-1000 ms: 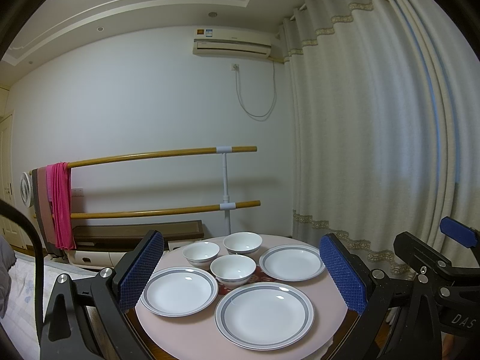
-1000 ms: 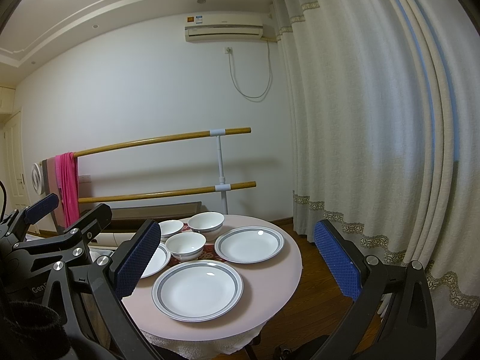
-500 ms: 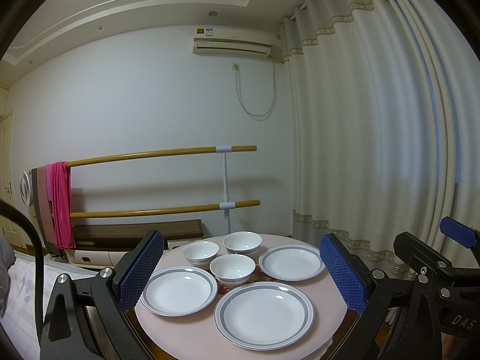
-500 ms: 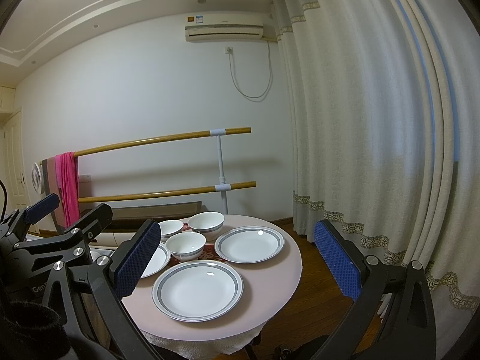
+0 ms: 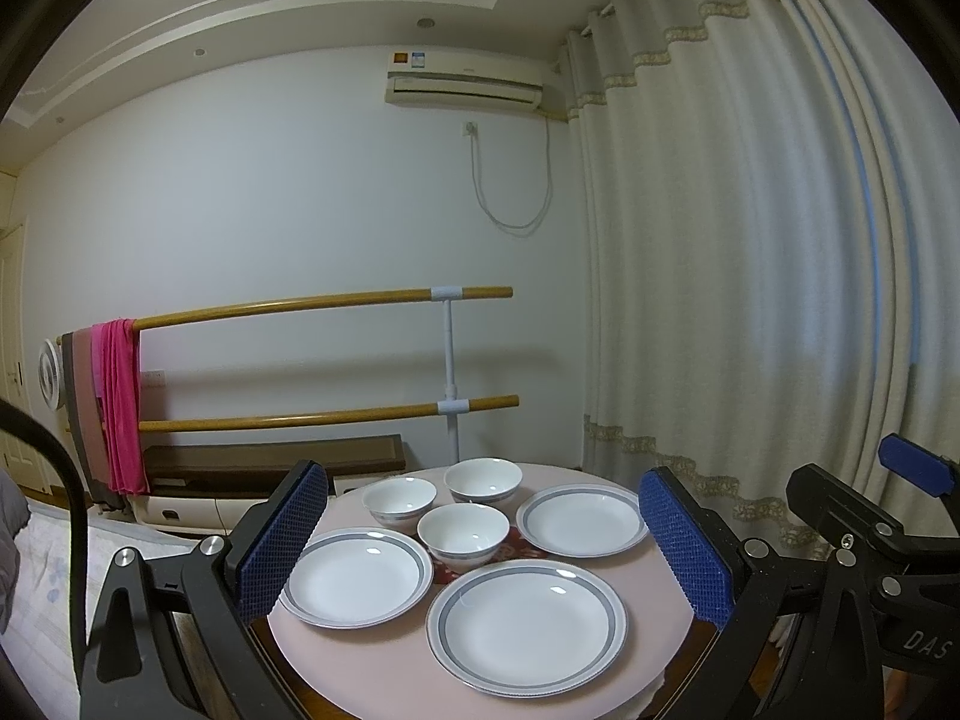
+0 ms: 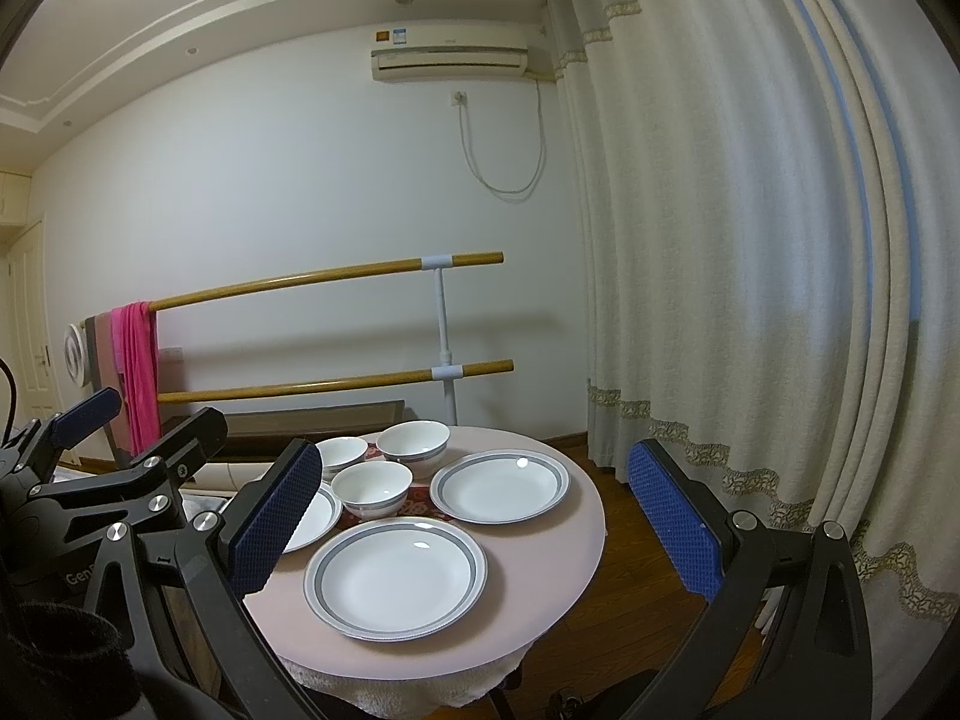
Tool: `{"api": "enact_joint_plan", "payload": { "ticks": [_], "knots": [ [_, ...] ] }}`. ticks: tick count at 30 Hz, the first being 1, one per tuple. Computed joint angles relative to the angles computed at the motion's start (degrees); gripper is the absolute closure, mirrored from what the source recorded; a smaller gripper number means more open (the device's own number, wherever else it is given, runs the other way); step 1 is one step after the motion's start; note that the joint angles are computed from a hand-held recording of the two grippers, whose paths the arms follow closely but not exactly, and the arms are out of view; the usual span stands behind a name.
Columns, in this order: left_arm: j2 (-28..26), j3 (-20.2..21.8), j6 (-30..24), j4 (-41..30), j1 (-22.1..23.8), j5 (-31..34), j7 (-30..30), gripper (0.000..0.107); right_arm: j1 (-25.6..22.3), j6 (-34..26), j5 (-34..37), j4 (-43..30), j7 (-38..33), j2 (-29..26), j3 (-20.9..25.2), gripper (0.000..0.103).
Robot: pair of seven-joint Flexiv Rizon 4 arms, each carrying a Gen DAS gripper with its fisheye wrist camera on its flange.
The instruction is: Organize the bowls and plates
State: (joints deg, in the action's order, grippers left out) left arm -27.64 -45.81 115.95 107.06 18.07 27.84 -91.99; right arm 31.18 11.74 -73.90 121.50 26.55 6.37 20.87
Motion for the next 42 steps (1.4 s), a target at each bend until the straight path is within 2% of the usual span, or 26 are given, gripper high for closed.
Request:
{"api": "enact_joint_plan", "payload": {
  "ticks": [3, 7, 12, 16, 20, 23, 28, 30, 34, 37, 42],
  "knots": [
    [-0.68, -0.62, -1.41, -0.50, 0.13, -0.09, 0.75, 0.004, -0.29, 1.18, 0.24, 0.21, -0.44, 0.12, -0.35, 0.000],
    [-1.96, 1.54, -3.52, -1.66, -3.09, -3.24, 3.81, 0.005, -1.48, 5.36, 0.83, 1.65, -0.28, 0.52, -1.32, 0.000],
    [-7.26, -3.60, -10.07, -4.08, -1.78, -6.02, 9.01, 0.005, -4.39, 12.82, 2.80, 4.42, -0.01, 1.01, -3.13, 0.000],
    [-7.45, 3.28, -13.07, -6.70, -7.92, -11.20, 11.82, 0.005, -7.22, 19.89, 3.11, 7.40, 1.37, 1.30, -4.73, 0.000],
    [-8.18, 9.51, -18.78, -10.28, -13.63, -17.09, 13.61, 0.005, -10.51, 28.83, 2.81, 9.64, 1.59, 0.47, -6.97, 0.000],
    [-8.63, 12.96, -23.25, -12.88, -16.85, -21.05, 14.53, 0.005, -13.56, 38.03, 1.44, 10.81, 1.89, -1.46, -9.38, 0.000],
    [-10.41, 18.85, -30.32, -18.22, -22.66, -26.73, 15.00, 0.006, -17.78, 49.68, -1.94, 10.78, 2.63, -5.45, -12.33, 0.001],
    [-13.16, 22.35, -34.22, -23.28, -26.20, -29.73, 15.62, 0.009, -19.16, 54.16, -2.85, 10.43, 2.34, -7.23, -13.42, 0.005],
    [-15.82, 26.71, -41.65, -29.20, -29.75, -32.53, 14.93, 0.018, -20.48, 59.22, -1.85, 9.42, 0.07, -10.74, -14.68, 0.017],
    [-18.60, 29.49, -46.42, -34.28, -32.16, -35.25, 14.93, 0.024, -21.27, 63.08, -0.79, 8.99, -0.98, -13.41, -15.94, 0.033],
    [-23.04, 32.99, -53.03, -42.15, -34.86, -39.35, 16.35, 0.034, -22.08, 67.53, 0.69, 8.91, -2.38, -15.76, -17.66, 0.050]
  ]
}}
